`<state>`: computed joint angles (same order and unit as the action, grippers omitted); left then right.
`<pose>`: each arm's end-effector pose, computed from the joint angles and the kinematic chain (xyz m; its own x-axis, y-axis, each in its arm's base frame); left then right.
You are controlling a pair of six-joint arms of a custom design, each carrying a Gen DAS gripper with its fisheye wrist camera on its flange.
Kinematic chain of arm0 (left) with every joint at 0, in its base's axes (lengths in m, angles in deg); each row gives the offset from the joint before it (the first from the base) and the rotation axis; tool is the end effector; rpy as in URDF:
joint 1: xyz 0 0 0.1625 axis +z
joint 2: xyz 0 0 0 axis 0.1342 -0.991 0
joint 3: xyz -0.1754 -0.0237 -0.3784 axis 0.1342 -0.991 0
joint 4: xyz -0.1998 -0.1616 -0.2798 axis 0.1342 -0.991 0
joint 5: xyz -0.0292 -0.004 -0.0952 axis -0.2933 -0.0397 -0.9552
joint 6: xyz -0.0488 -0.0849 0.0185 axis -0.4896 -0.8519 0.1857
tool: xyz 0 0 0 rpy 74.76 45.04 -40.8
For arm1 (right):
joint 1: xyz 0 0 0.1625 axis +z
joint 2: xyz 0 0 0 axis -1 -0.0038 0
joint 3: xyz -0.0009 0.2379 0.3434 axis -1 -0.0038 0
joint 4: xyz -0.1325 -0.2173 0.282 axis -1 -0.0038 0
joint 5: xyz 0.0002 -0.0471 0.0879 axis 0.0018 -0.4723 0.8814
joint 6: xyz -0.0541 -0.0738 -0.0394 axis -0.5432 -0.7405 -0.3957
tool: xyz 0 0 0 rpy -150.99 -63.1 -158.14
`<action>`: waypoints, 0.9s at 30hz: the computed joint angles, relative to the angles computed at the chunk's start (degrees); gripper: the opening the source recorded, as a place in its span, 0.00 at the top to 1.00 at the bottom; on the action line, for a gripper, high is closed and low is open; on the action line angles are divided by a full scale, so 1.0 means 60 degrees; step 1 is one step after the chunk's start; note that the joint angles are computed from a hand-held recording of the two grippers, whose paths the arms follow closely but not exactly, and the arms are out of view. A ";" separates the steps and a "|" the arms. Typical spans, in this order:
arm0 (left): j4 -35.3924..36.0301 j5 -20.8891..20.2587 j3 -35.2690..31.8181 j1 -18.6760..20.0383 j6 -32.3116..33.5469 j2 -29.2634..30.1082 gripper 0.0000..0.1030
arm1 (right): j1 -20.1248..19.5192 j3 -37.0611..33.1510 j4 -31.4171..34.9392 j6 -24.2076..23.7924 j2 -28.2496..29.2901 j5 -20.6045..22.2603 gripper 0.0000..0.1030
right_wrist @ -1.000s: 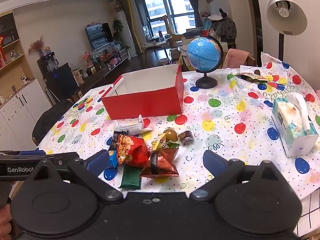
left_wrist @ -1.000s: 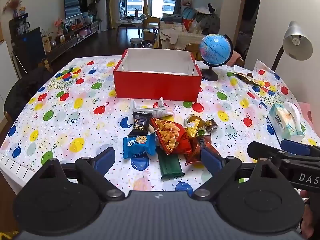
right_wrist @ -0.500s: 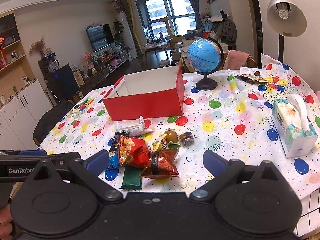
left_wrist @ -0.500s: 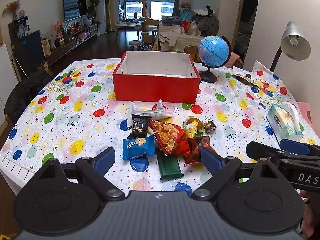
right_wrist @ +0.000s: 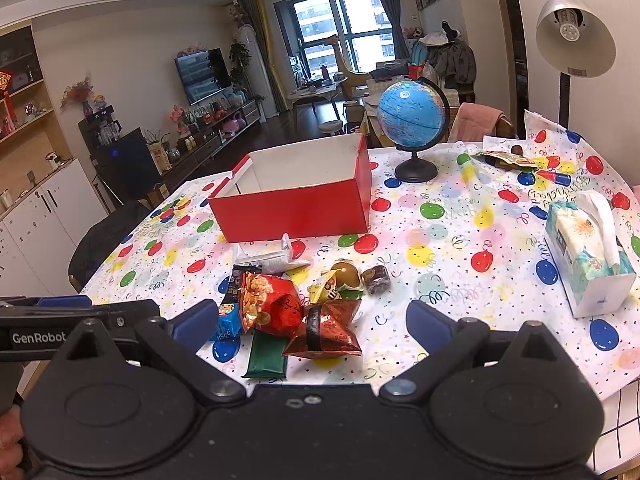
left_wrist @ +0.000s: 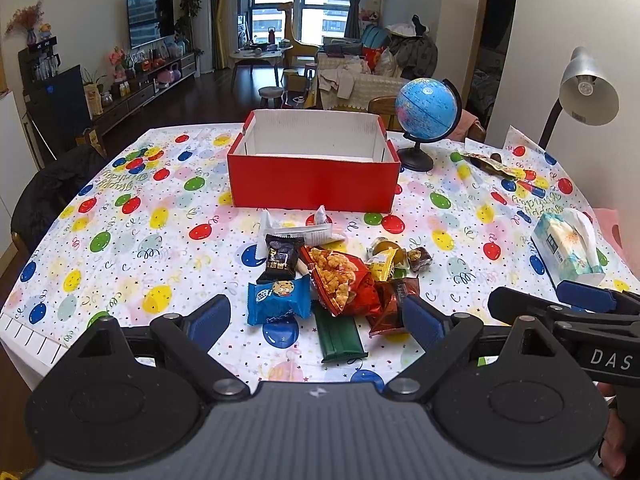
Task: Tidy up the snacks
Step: 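Move both tools toward the snack pile in front of the red box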
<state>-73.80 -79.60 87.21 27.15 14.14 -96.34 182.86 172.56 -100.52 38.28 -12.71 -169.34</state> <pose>-0.4775 -0.5872 0.0923 -0.7123 0.2584 -0.6525 0.6146 0.6786 -0.4022 0.1267 -0.5816 0.3975 -0.8643 0.0671 0.4984 -0.3718 0.5820 -0.7232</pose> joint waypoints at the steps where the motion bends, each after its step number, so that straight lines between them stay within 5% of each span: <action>1: 0.0037 0.0020 -0.0037 -0.0004 -0.0008 0.0008 0.09 | 0.0017 -0.0001 0.0004 -0.0012 0.0001 -0.0019 0.03; 27: -0.0710 0.0235 0.0574 -0.0085 0.0206 -0.0181 0.09 | -0.0019 0.0099 -0.0061 -0.0284 -0.0030 0.0311 0.03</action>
<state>-78.05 -78.20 90.65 26.64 15.37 -97.42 182.75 173.16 -100.89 36.58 -12.89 -167.48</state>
